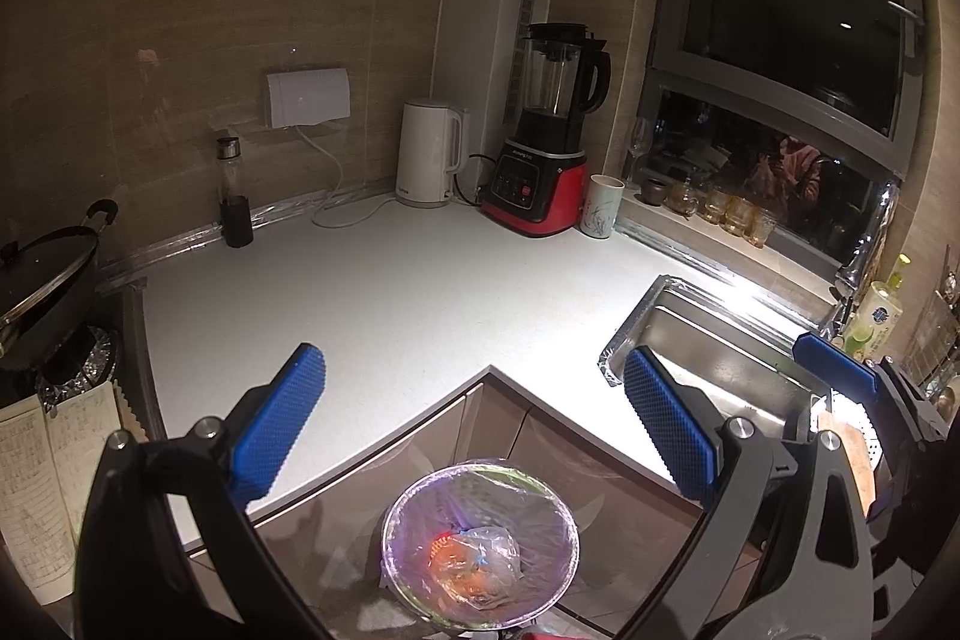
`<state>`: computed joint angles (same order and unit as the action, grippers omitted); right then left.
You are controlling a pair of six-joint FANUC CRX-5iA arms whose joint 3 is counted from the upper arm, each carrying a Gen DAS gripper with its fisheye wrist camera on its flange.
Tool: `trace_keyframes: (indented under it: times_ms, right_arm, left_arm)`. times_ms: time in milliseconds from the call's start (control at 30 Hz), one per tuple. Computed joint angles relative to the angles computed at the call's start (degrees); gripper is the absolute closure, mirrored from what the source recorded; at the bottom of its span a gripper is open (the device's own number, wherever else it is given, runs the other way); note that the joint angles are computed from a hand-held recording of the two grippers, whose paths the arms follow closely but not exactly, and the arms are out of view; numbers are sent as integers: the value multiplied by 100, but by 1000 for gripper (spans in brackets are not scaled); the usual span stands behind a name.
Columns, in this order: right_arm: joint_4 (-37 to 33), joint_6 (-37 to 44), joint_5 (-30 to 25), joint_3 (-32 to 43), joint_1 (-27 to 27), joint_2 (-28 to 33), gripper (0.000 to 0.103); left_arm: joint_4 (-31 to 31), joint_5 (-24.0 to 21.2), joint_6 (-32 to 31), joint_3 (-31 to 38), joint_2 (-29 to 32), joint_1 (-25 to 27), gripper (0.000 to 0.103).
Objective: Collect trash
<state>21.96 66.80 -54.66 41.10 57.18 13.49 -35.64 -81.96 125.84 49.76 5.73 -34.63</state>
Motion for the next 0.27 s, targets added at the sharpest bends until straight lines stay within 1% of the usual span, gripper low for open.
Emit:
trace_keyframes:
  times_ms: [100, 267]
  right_arm:
    - [16, -23, 7, -21, 7, -6, 2]
    - [-11, -15, 18, -24, -9, 0, 2]
  left_arm:
    - [148, -1, -87, 12, 10, 85, 8]
    - [299, 32, -41, -45, -17, 195, 8]
